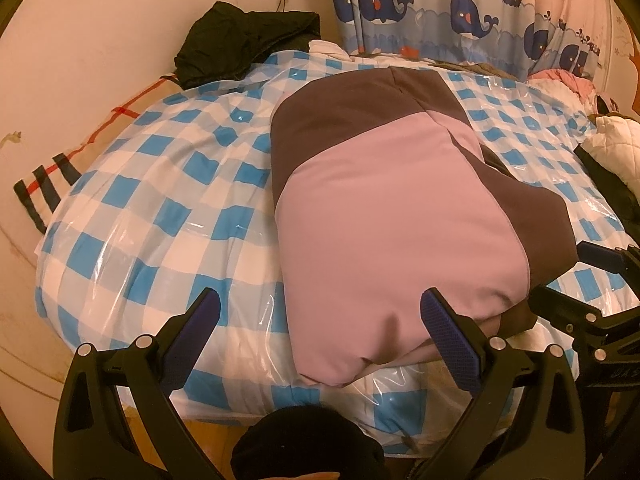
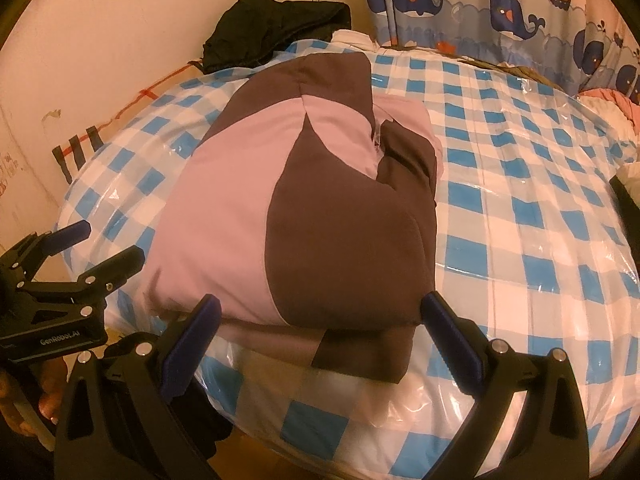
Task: Fold large clothes
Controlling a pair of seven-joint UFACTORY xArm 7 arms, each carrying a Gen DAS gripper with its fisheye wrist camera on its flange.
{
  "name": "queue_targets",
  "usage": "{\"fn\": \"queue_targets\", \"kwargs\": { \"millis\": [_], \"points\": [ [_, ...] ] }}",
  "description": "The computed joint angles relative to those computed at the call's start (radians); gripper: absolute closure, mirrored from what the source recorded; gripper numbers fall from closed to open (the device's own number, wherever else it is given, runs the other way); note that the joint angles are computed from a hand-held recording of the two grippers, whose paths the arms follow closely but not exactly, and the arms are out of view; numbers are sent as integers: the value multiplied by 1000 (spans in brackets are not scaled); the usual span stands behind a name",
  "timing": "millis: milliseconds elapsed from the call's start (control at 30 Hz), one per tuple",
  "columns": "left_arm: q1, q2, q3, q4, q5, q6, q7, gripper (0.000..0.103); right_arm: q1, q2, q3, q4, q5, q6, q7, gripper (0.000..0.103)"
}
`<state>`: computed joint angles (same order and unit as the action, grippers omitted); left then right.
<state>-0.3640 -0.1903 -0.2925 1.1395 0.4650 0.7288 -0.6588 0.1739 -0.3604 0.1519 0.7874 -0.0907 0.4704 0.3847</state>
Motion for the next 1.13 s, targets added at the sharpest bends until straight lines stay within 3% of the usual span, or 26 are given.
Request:
{"fn": "queue_targets", "kwargs": {
  "millis": [533, 667, 867, 967, 1133],
  "points": [
    [-3, 4, 4, -10, -23, -8, -4, 7, -1, 10, 4, 18, -22, 38, -7, 6],
    [-14, -6, 28, -38, -125, -49, 29, 7, 2, 12, -1, 19, -19, 41, -15, 6],
    [9, -7, -7, -25, -29, -36, 7, 7, 8, 9, -12, 13, -2, 34, -36, 6],
    [-9, 11, 2, 0, -73, 2, 42, 7, 6, 9, -8, 15, 0, 35, -36, 6],
    [-15, 14, -1, 13, -35, 33, 22, 7, 12, -3, -24, 7, 26, 33, -68, 7]
  ]
}}
